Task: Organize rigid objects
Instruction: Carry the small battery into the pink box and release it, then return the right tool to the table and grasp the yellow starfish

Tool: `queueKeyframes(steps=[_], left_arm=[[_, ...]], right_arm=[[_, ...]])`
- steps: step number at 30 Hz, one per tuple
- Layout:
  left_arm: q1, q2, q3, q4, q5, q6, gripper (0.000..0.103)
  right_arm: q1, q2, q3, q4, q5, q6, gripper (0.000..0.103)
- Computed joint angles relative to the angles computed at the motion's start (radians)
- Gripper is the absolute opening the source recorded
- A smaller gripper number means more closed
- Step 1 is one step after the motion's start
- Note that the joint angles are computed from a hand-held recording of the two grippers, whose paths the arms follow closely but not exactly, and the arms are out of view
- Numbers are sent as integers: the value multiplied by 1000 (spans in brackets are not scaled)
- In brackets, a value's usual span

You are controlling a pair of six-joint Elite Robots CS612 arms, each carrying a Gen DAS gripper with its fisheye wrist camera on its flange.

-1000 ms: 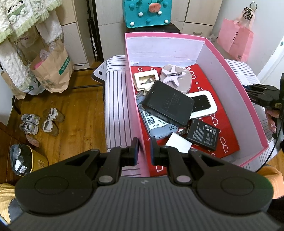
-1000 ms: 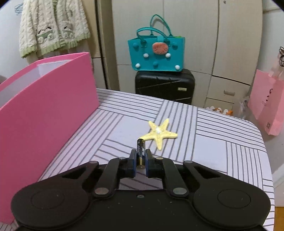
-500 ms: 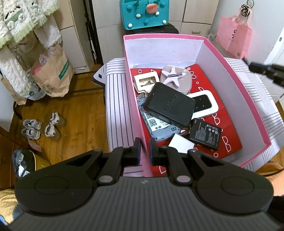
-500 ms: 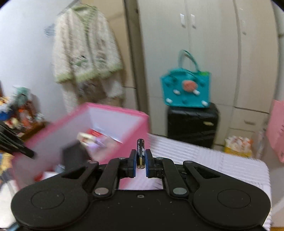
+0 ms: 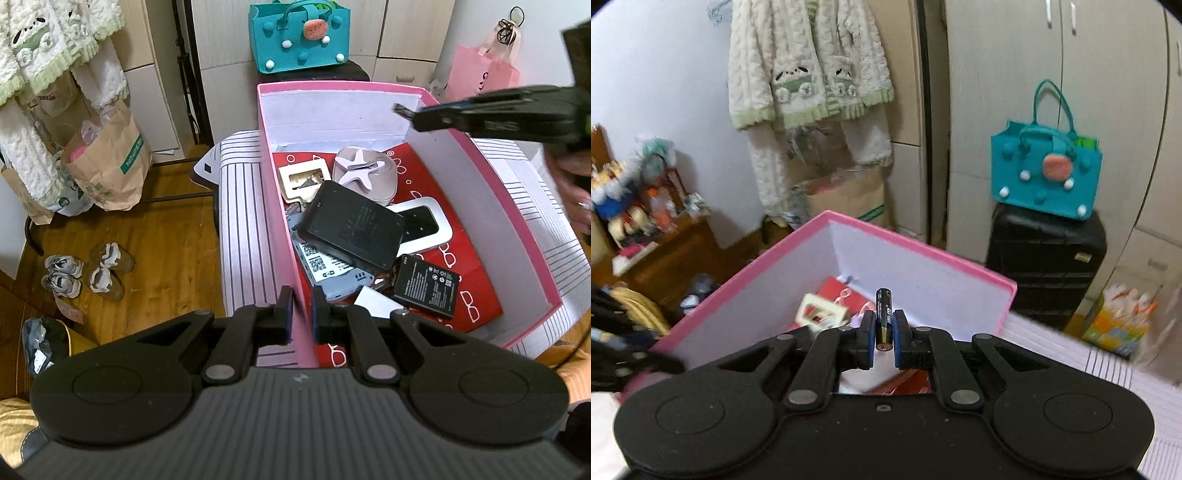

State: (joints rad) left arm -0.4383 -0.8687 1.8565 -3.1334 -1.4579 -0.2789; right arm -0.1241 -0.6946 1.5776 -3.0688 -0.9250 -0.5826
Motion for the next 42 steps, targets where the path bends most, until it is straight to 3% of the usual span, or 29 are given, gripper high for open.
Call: queueKeyframes(steps=[9,13,16,20,23,32,36,42], left_arm=[[0,-3,-7,27,2,30,9],[-1,-2,-5,19,2,27,9],[1,-2,-7,23,-5,20,9],[7,-2,-14,33,-22,6,9],[8,-1,-12,28,-24,3,9],[9,0,-6,9,-26,-16,10],[11,2,-10,10,-29,-21,10],[11,7,-19,9,-19,-31,10]], right_arm=[[44,28,-81,178,-124,-14,11],[53,37,-94,189,-166,-14,12],[45,35,-90,176,-156,14,14],[4,9,-58,160,-43,54,22],[-32,-8,-24,101,1,106,25],[-126,4,6,-9,-32,252,34],[-156,34,-5,-23,-39,278,55],[-167,91,-37,-41,-56,271,65]])
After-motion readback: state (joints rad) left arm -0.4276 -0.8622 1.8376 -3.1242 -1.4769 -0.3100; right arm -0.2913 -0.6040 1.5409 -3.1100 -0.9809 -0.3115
